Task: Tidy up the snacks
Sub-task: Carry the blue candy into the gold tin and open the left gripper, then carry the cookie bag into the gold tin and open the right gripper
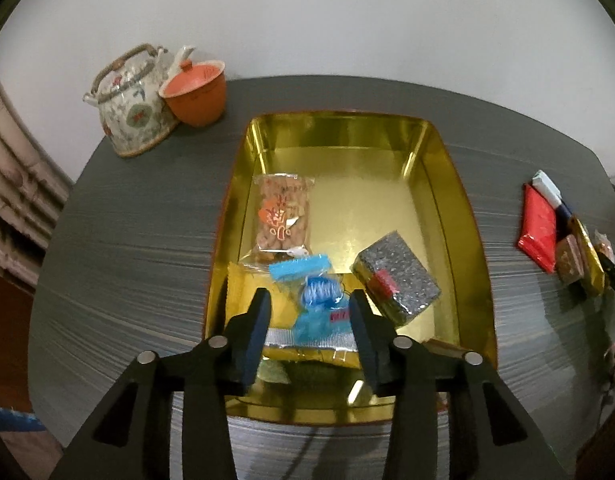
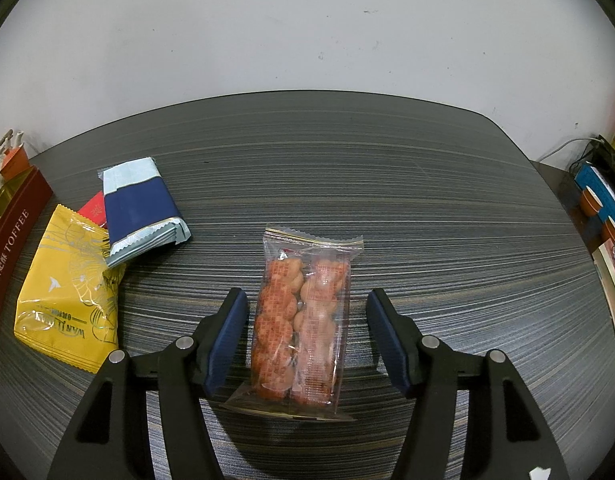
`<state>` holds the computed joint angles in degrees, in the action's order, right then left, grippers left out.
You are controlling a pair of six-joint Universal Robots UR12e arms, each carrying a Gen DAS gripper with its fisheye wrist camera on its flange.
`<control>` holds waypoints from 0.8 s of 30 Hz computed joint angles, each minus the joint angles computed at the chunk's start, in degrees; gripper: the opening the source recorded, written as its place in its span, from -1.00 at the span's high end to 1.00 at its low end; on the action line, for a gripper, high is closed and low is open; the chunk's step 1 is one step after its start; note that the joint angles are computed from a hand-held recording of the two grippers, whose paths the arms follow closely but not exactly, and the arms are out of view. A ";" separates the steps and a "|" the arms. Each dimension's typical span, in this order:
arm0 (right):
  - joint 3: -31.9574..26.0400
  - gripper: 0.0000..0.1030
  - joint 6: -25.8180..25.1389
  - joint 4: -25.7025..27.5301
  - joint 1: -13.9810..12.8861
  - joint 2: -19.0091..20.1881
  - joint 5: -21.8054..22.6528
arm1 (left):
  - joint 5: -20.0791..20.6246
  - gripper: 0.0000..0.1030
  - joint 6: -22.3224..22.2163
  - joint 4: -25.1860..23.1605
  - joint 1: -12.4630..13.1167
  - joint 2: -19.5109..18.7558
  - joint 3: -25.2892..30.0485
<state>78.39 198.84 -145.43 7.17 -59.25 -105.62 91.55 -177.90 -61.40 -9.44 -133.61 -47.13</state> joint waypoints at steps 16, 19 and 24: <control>0.05 -0.15 -0.05 -0.01 0.06 -0.02 -0.21 | 4.03 0.06 1.14 10.40 1.52 8.24 -13.38; 0.05 -0.15 -0.03 -0.03 0.06 -0.02 -0.22 | 4.44 0.02 1.82 11.46 2.22 9.48 -15.52; 0.45 -0.15 0.06 -0.26 0.02 -0.25 -0.13 | 4.34 0.01 0.82 11.40 3.22 10.82 -18.45</control>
